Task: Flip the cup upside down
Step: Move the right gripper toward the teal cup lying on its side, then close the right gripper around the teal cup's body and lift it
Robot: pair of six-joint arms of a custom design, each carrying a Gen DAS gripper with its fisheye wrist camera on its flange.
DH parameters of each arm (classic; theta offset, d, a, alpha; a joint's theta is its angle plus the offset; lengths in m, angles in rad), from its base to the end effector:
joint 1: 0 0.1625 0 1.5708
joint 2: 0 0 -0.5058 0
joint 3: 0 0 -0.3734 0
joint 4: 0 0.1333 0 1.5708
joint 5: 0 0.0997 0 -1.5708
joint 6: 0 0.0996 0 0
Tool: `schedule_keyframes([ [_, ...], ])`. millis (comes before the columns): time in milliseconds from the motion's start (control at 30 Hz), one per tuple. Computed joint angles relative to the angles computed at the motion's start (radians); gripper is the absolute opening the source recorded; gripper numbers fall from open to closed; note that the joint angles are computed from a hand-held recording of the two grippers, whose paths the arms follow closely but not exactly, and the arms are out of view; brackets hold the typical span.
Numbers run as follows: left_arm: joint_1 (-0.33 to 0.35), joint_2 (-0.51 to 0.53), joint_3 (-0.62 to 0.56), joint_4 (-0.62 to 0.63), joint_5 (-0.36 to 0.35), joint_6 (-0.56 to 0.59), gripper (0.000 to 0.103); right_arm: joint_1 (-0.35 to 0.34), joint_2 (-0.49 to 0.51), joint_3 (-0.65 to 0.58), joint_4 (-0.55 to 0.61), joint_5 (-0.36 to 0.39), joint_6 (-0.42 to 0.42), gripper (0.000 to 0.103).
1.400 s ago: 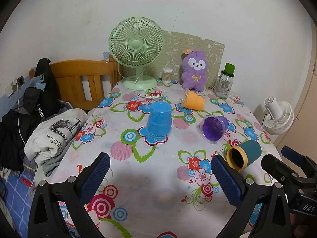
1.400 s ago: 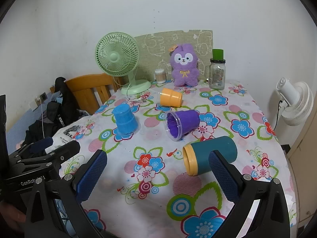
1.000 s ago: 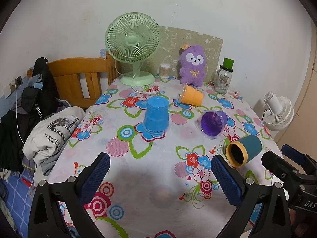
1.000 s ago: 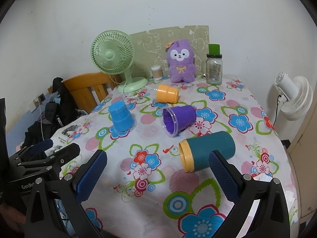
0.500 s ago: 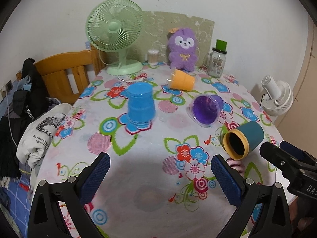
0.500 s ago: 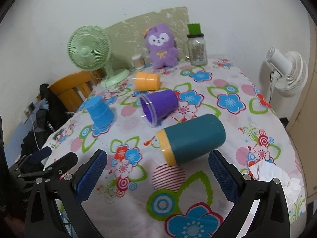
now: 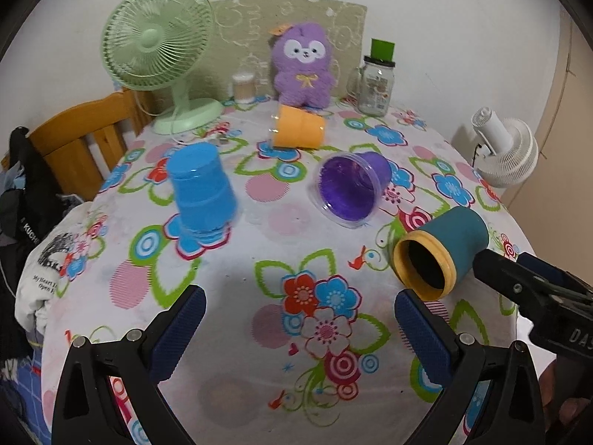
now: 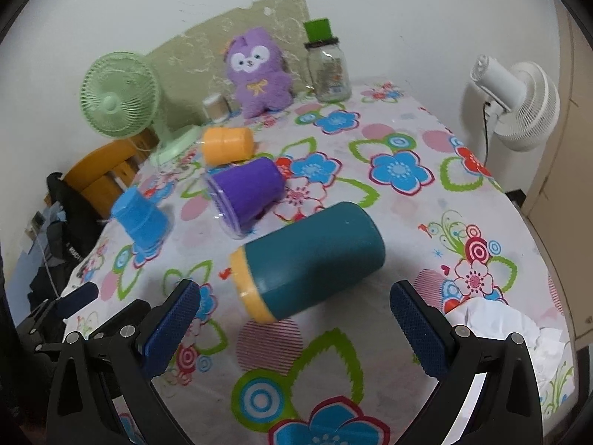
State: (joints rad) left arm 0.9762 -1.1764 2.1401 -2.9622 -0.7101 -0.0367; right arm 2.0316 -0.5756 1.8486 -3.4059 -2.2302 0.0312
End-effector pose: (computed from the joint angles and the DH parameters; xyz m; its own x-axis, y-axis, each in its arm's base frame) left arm -0.1211 -0.5519 0.3051 -0.7344 0.0769 -0.6743 0.4831 0.7571 -0.4398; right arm 0.3583 -0.5592 0.0674 -0.8644 -0.0353 0.5015 -0.3495 0.7594 -0.5489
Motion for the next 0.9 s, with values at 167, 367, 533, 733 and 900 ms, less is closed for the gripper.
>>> schedule_keyframes([
  [167,0.014,0.032,-0.035,0.009,-0.015,0.03,0.103,-0.018,0.008,-0.036,0.066,-0.038,0.067,0.103],
  [367,0.04,0.064,-0.095,0.079,-0.059,0.043,0.103,-0.053,0.011,-0.063,0.118,-0.016,0.152,0.103],
  [533,0.051,0.086,-0.122,0.11,-0.068,0.054,0.103,-0.08,0.012,-0.078,0.127,0.045,0.214,0.103],
  [733,0.059,0.097,-0.132,0.119,-0.079,0.055,0.103,-0.091,0.034,-0.14,0.199,0.081,0.246,0.103],
  [900,0.06,0.094,-0.13,0.11,-0.069,0.052,0.103,-0.095,0.049,-0.165,0.236,0.086,0.279,0.103],
])
